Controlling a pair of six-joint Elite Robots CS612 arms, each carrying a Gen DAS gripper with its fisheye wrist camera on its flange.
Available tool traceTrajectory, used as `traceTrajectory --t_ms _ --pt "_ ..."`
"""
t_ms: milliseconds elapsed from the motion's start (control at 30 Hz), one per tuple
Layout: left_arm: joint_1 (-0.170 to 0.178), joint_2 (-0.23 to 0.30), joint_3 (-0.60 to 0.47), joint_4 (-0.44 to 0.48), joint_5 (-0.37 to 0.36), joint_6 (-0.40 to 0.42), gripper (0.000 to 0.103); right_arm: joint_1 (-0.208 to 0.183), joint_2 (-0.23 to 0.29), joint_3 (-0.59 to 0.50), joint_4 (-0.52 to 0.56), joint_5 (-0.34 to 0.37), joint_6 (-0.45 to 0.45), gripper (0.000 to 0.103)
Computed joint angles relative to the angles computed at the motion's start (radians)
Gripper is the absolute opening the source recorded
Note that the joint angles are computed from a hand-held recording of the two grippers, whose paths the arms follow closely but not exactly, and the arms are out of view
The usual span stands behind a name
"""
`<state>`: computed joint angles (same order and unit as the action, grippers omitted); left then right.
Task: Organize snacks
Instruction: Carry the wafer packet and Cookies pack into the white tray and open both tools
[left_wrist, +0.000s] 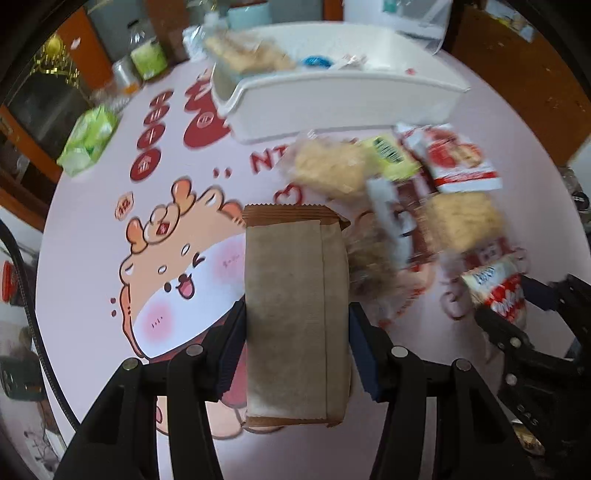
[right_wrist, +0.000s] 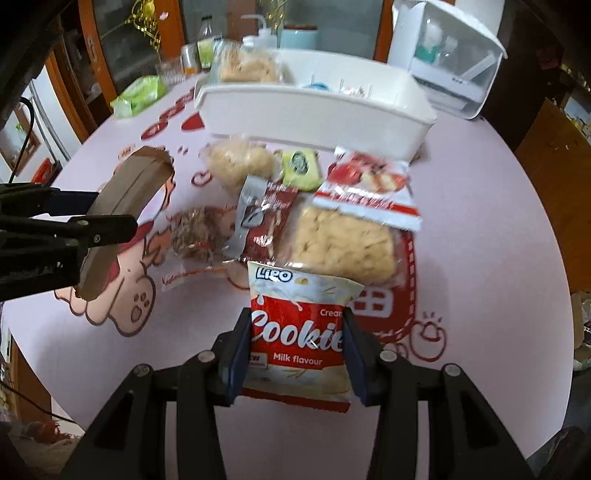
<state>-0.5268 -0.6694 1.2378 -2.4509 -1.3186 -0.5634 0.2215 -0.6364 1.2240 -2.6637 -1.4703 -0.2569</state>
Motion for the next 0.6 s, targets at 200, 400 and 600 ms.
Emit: traceTrajectory --t_ms 200,400,600 --pt "-0.017 -0.015 -0.027 -0.078 0.024 0.022 0.052 -0.02 -0.021 -0.002 -0.059 0.032 0.034 0.045" --pt "-0.031 -0.035 -0.03 -0.164 0.072 0.055 0.052 -0.039 -0.026 -0.047 -0.114 0.051 0.074 0.045" --pt "-0.036 -0.044 -0.057 -0.234 0.16 0.079 0.052 -0.049 -0.016 -0.122 -0.181 0.062 0.087 0.045"
